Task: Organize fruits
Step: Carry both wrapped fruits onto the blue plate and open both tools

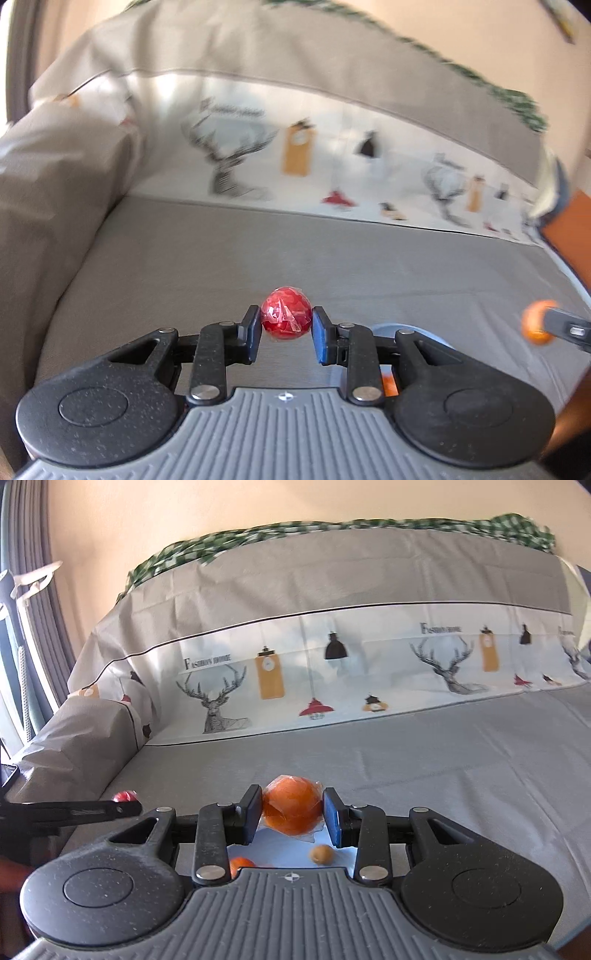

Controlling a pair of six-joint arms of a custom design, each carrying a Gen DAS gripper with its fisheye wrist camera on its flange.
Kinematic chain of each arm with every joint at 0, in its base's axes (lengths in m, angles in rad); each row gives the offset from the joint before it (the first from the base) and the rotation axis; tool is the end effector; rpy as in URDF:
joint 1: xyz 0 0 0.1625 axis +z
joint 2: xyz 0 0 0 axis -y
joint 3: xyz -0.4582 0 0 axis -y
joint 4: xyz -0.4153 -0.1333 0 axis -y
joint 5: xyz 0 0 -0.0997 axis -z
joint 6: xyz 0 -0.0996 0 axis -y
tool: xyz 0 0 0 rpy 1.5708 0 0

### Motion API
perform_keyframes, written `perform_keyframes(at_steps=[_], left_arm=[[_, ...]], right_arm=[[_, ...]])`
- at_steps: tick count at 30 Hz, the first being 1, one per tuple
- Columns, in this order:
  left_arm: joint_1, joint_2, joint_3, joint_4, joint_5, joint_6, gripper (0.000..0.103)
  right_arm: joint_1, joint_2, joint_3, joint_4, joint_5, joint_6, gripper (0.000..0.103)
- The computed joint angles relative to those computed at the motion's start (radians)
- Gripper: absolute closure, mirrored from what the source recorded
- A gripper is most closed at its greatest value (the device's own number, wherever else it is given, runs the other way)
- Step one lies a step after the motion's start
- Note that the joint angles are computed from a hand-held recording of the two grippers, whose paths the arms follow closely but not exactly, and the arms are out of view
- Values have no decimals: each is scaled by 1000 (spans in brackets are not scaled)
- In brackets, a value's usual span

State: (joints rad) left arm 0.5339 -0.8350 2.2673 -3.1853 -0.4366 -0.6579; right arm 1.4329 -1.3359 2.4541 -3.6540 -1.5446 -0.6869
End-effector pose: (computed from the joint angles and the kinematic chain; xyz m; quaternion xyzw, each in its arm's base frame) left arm -0.2913 -0.4319 0.0675 0.1102 0.8341 -0.4518 0.2966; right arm 0.0759 -0.4415 0.2599 0.2460 -0.8510 0.4297 0.1753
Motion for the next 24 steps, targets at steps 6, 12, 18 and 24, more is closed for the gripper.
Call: perform_keyframes(at_steps=[6,12,18,24], left_arm=[[-59,106,9,-58,-88,51,71],[-67,182,-32,-40,-133,192,71],[-10,194,-51,-111,-151,192,71],[6,193,-57,-127,-160,226,71]], right_arm=[[-88,7,43,-21,82,-39,66],[-96,58,32,0,48,-101,66],[-104,89,-3,7,23,-72,66],[-96,128,-24,-6,4,-94,66]])
